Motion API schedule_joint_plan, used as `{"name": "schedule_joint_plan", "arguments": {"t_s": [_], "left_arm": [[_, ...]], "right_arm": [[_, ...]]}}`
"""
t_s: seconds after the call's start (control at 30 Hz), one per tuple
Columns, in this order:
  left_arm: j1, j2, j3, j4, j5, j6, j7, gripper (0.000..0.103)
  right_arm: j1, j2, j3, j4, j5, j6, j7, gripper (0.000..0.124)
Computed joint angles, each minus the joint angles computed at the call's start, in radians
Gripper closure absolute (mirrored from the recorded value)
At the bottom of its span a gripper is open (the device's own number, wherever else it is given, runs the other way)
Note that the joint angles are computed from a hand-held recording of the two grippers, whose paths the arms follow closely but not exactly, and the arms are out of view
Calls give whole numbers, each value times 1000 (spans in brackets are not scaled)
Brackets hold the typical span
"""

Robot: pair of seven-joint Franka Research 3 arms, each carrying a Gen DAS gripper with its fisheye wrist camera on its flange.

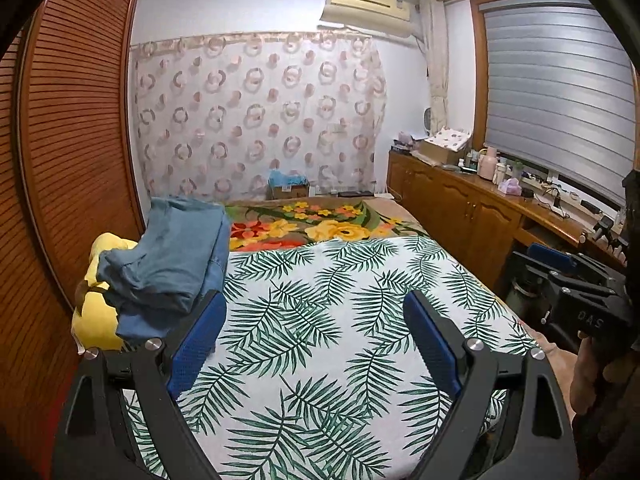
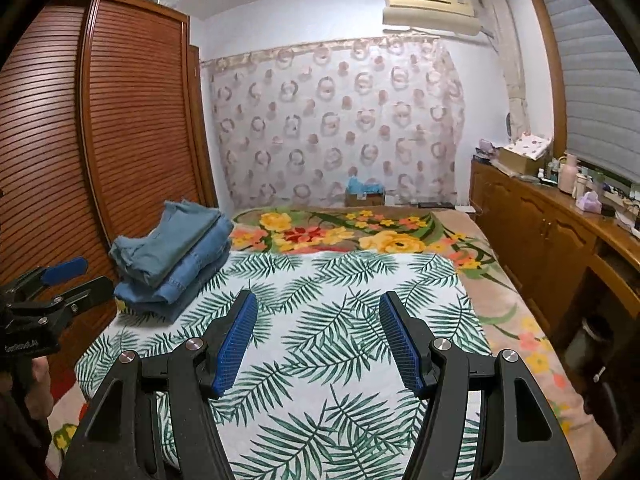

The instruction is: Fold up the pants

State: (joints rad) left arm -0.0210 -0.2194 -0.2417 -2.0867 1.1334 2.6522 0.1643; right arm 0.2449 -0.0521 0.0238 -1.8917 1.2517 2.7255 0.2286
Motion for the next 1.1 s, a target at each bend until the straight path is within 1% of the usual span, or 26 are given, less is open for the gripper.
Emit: {"name": "schedule_joint_plan", "arguments": {"t_s": [0.23, 0.4, 1.1], "left_arm": [[3, -25, -11, -11, 31, -13, -32, 13], [3, -26, -11, -14, 32, -18, -34, 13], [5, -31, -10, -20, 33, -15, -34, 13]], "right_arm": [[12, -22, -2, -35, 77, 16, -79, 58], [16, -14, 0, -35, 99, 25, -108, 58], [9, -19, -3, -36, 93, 11, -115, 58]]}}
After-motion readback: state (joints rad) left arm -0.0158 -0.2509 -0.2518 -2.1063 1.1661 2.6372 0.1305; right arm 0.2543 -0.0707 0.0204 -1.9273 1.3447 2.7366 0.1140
